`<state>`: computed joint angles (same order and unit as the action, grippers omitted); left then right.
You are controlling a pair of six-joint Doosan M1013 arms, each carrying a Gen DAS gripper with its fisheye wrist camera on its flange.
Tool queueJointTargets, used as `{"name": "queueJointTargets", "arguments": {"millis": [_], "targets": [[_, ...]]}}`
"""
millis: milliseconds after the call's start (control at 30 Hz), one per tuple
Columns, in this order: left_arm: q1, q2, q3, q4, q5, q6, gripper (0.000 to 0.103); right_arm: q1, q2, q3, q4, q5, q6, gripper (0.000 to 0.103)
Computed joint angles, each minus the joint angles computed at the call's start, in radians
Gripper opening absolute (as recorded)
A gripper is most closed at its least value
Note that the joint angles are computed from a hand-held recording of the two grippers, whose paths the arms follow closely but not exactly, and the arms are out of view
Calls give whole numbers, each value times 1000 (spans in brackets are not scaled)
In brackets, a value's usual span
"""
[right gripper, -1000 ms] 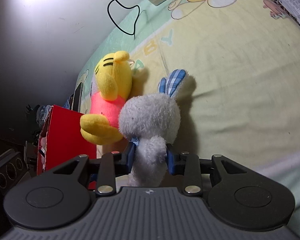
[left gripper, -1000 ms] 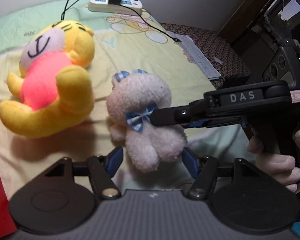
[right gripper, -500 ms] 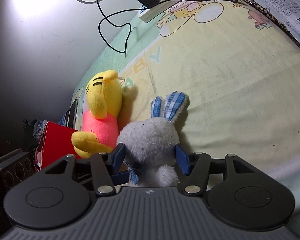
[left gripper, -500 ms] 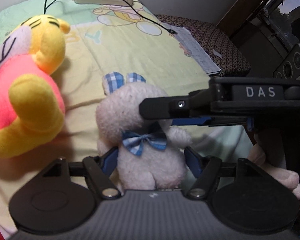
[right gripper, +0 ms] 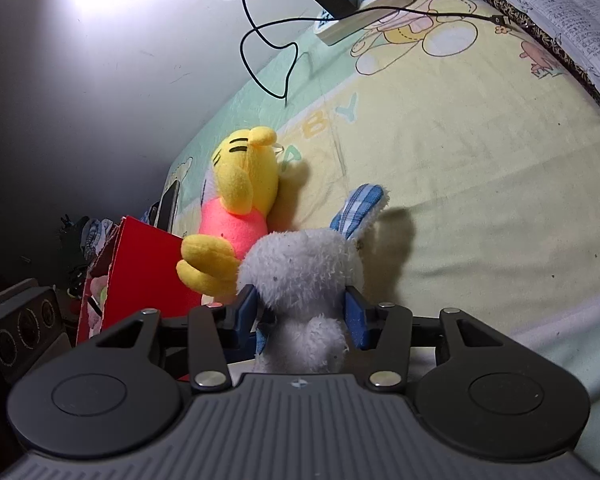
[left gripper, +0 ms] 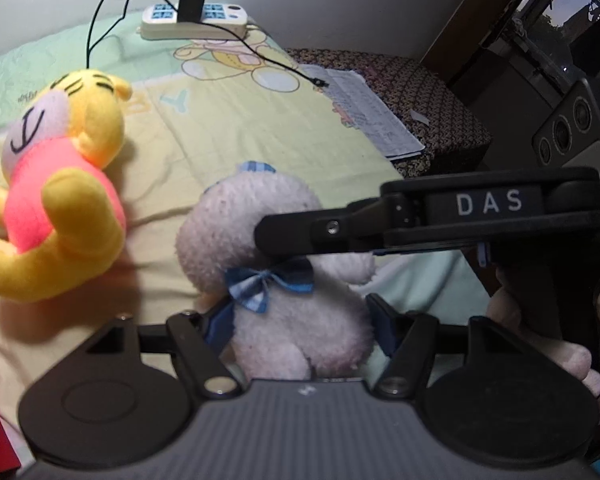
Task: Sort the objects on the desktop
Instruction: 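Carry the held white bear with the right gripper to the red box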
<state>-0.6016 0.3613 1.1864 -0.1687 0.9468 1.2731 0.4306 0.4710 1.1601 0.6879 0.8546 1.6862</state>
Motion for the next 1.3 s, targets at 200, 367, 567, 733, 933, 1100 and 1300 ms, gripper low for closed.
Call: {"name": "queueJointTargets", "arguments": {"millis": [200, 367, 567, 733, 933, 1100, 1300], "targets": [[-12, -59, 47, 40, -85, -24, 67, 29, -47, 37, 2, -114, -68, 49], [-1, -135, 107, 79, -185, -36, 67, 67, -76, 47, 17, -222, -104, 48], [28, -253, 199, 187, -271, -71, 67, 139, -71, 8, 59, -324, -165, 48], [68, -344, 275, 299, -296, -131, 67, 201, -20, -74, 124, -360, -242, 48], [130, -423, 344, 398, -282, -202, 67, 264, 71, -206, 157, -341, -290, 48], [185, -458, 385, 430, -249, -225, 67, 297, 160, -328, 134, -273, -230, 48], [248, -471, 423, 384, -206, -199, 67, 325, 250, -453, 64, -196, -141, 46]]}}
